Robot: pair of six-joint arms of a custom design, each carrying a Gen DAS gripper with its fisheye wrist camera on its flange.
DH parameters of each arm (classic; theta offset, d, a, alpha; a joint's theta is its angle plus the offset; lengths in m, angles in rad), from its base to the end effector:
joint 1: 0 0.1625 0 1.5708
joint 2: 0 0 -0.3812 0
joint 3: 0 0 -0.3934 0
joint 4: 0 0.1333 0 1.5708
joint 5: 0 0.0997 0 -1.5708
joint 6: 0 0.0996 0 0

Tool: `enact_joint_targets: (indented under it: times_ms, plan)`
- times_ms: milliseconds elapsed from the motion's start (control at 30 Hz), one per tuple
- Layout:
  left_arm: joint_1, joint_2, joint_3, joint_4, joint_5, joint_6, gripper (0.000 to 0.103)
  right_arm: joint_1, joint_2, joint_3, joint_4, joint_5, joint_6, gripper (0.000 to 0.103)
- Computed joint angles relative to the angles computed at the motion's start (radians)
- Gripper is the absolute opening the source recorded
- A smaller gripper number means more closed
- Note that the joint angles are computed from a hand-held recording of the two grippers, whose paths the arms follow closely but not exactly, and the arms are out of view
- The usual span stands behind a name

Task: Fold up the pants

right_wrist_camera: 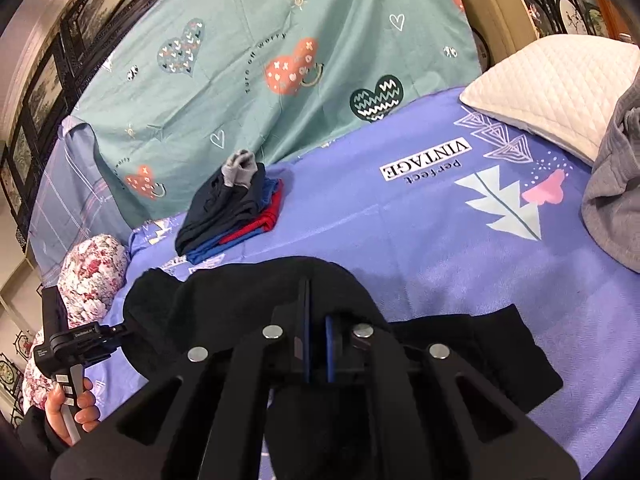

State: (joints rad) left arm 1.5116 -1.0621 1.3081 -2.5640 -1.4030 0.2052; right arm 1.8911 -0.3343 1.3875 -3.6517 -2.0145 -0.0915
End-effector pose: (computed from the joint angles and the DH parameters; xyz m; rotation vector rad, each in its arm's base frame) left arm 0.1078 -0.7147 0.3953 0.2712 2.7236 -1.0527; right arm 0.3011 -0.6200 -0.0154 0.1964 -2.4725 1.4430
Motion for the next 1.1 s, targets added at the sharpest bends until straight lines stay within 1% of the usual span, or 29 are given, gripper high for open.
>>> enact_joint_targets:
  times_ms: [33, 67, 100, 167, 200, 233, 267, 300, 333, 367, 400, 433, 500, 533, 567, 600, 633, 667, 700, 733, 767, 833, 867, 900, 933, 967, 1033, 1067, 1100]
  plan:
    - [0.001, -0.02, 0.019, -0.02, -0.024, 0.01, 0.034, 0.009, -0.016, 0.024, -0.012, 0.01, -0.005, 0.006]
    - [0.005, -0.065, 0.063, -0.057, -0.067, 0.021, 0.031, 0.019, -0.033, 0.051, -0.023, 0.026, -0.017, 0.006]
    - [0.011, -0.098, 0.092, -0.08, -0.1, 0.026, 0.021, 0.025, -0.047, 0.071, -0.029, 0.042, -0.026, 0.006]
    - [0.027, -0.182, 0.152, -0.124, -0.18, 0.021, 0.01, 0.04, -0.086, 0.127, -0.031, 0.101, -0.045, 0.006]
    - [0.035, -0.219, 0.176, -0.152, -0.214, 0.018, 0.01, 0.045, -0.11, 0.158, -0.021, 0.149, -0.05, 0.006]
    - [0.042, -0.276, 0.221, -0.22, -0.248, 0.025, 0.01, 0.044, -0.132, 0.184, -0.008, 0.207, -0.054, 0.006]
    - [0.042, -0.31, 0.243, -0.245, -0.254, 0.029, 0.01, 0.045, -0.145, 0.198, 0.004, 0.249, -0.059, 0.006]
    - [0.041, -0.343, 0.262, -0.27, -0.259, 0.027, 0.011, 0.048, -0.157, 0.212, 0.018, 0.287, -0.073, 0.006]
    - [0.035, -0.376, 0.28, -0.295, -0.242, 0.027, 0.014, 0.054, -0.171, 0.224, 0.049, 0.335, -0.101, 0.006]
    - [0.018, -0.394, 0.289, -0.3, -0.183, 0.046, 0.036, 0.062, -0.18, 0.23, 0.074, 0.366, -0.128, 0.006]
    - [-0.001, -0.411, 0.29, -0.27, -0.11, 0.059, 0.053, 0.077, -0.181, 0.225, 0.091, 0.356, -0.151, 0.006]
    - [-0.003, -0.417, 0.283, -0.221, -0.058, 0.04, 0.076, 0.093, -0.175, 0.21, 0.1, 0.309, -0.158, 0.006]
    - [0.011, -0.405, 0.274, -0.157, -0.031, 0.015, 0.077, 0.105, -0.162, 0.181, 0.115, 0.245, -0.138, 0.006]
    - [0.012, -0.393, 0.274, -0.105, 0.018, 0.01, 0.077, 0.108, -0.15, 0.157, 0.121, 0.193, -0.116, 0.006]
    - [0.019, -0.369, 0.265, -0.055, 0.036, -0.005, 0.077, 0.108, -0.136, 0.133, 0.125, 0.144, -0.104, 0.006]
    - [0.029, -0.353, 0.255, 0.001, 0.04, -0.015, 0.077, 0.103, -0.129, 0.123, 0.123, 0.124, -0.1, 0.007]
    - [0.04, -0.309, 0.226, 0.099, 0.053, -0.045, 0.078, 0.092, -0.119, 0.107, 0.127, 0.097, -0.083, 0.007]
    - [0.052, -0.275, 0.2, 0.18, 0.048, -0.079, 0.078, 0.083, -0.112, 0.096, 0.132, 0.071, -0.058, 0.007]
    - [0.069, -0.233, 0.167, 0.26, 0.023, -0.111, 0.078, 0.074, -0.109, 0.092, 0.135, 0.064, -0.043, 0.007]
    - [0.076, -0.204, 0.148, 0.305, 0.03, -0.135, 0.078, 0.063, -0.106, 0.088, 0.142, 0.058, -0.024, 0.007]
    - [0.084, -0.173, 0.133, 0.322, 0.03, -0.165, 0.078, 0.058, -0.103, 0.086, 0.143, 0.043, -0.02, 0.007]
    - [0.083, -0.153, 0.127, 0.292, 0.012, -0.181, 0.079, 0.056, -0.095, 0.084, 0.139, 0.021, -0.027, 0.007]
    - [0.09, -0.129, 0.092, 0.327, -0.044, -0.218, 0.087, 0.056, -0.093, 0.086, 0.135, 0.019, -0.031, 0.008]
    - [0.092, -0.106, 0.066, 0.347, -0.076, -0.245, 0.097, 0.057, -0.089, 0.088, 0.126, 0.012, -0.043, 0.008]
    - [0.082, -0.082, 0.051, 0.34, -0.065, -0.242, 0.101, 0.056, -0.089, 0.097, 0.115, 0.012, -0.047, 0.008]
    - [0.063, -0.071, 0.054, 0.317, -0.014, -0.235, 0.101, 0.054, -0.091, 0.105, 0.108, 0.018, -0.046, 0.008]
    - [0.042, -0.049, 0.05, 0.299, 0.032, -0.211, 0.101, 0.052, -0.093, 0.116, 0.094, 0.028, -0.041, 0.008]
    - [0.048, -0.042, 0.037, 0.304, 0.005, -0.221, 0.078, 0.053, -0.09, 0.114, 0.089, 0.028, -0.042, 0.008]
    - [0.068, -0.032, 0.016, 0.319, -0.064, -0.24, 0.017, 0.055, -0.088, 0.113, 0.084, 0.025, -0.042, 0.008]
